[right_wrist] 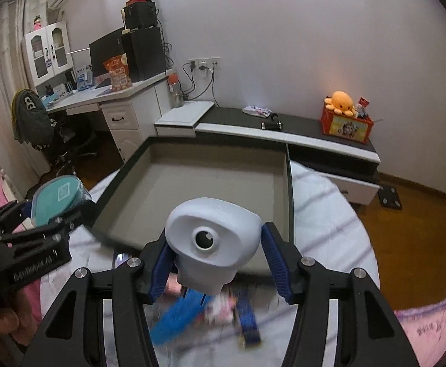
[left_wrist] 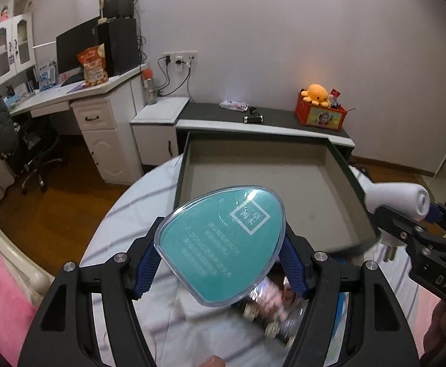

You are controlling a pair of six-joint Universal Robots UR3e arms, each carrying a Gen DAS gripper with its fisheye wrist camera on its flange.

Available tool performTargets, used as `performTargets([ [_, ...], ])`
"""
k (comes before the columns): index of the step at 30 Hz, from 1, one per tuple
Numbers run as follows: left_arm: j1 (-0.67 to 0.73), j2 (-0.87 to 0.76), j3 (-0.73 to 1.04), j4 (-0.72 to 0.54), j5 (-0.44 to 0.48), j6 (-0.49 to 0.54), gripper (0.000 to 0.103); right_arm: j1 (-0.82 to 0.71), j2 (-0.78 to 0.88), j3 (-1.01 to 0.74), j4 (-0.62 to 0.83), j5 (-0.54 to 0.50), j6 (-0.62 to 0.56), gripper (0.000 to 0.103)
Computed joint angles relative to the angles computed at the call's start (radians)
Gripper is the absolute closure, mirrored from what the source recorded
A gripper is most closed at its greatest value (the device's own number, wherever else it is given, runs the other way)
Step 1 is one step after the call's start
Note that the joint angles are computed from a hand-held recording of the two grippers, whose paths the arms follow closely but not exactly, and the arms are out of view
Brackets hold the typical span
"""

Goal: Organize rigid objects
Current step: 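Carry both items into the black box and open both tools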

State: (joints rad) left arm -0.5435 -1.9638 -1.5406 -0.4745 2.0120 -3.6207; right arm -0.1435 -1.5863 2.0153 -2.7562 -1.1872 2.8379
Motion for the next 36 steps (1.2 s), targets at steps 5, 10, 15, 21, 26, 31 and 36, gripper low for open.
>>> performTargets([
  [5, 0.048, -0.142, 0.206, -0.071, -0.062, 0.054, 0.033, 0.067, 0.246, -0.276, 0.074, -0.056, 0.017, 0.046],
  [10, 0.089, -0.296, 0.392, -0.164, -0.116, 0.076, 0.033, 0.094, 0.44, -0.474, 0.177, -0.095, 0.018, 0.046],
  [15, 0.115, -0.418, 0.561, -0.291, -0.157, 0.084, 0.032, 0.106, 0.549, -0.6, 0.278, -0.12, 0.012, 0.046],
  [21, 0.107, -0.432, 0.592, -0.332, -0.098, 0.074, 0.002, 0.086, 0.568, -0.616, 0.311, -0.125, 0.013, 0.034],
  [26, 0.106, -0.3, 0.397, -0.226, -0.071, 0.067, 0.0, 0.047, 0.501, -0.548, 0.314, -0.053, 0.023, 0.006],
  [31, 0.061, -0.133, 0.157, -0.069, 0.008, 0.049, 0.0, 0.035, 0.357, -0.393, 0.223, -0.04, 0.042, 0.0],
  [36, -0.006, 0.041, -0.05, 0.019, 0.096, -0.006, 0.0, 0.006, 0.122, -0.17, 0.139, -0.013, 0.057, 0.0],
])
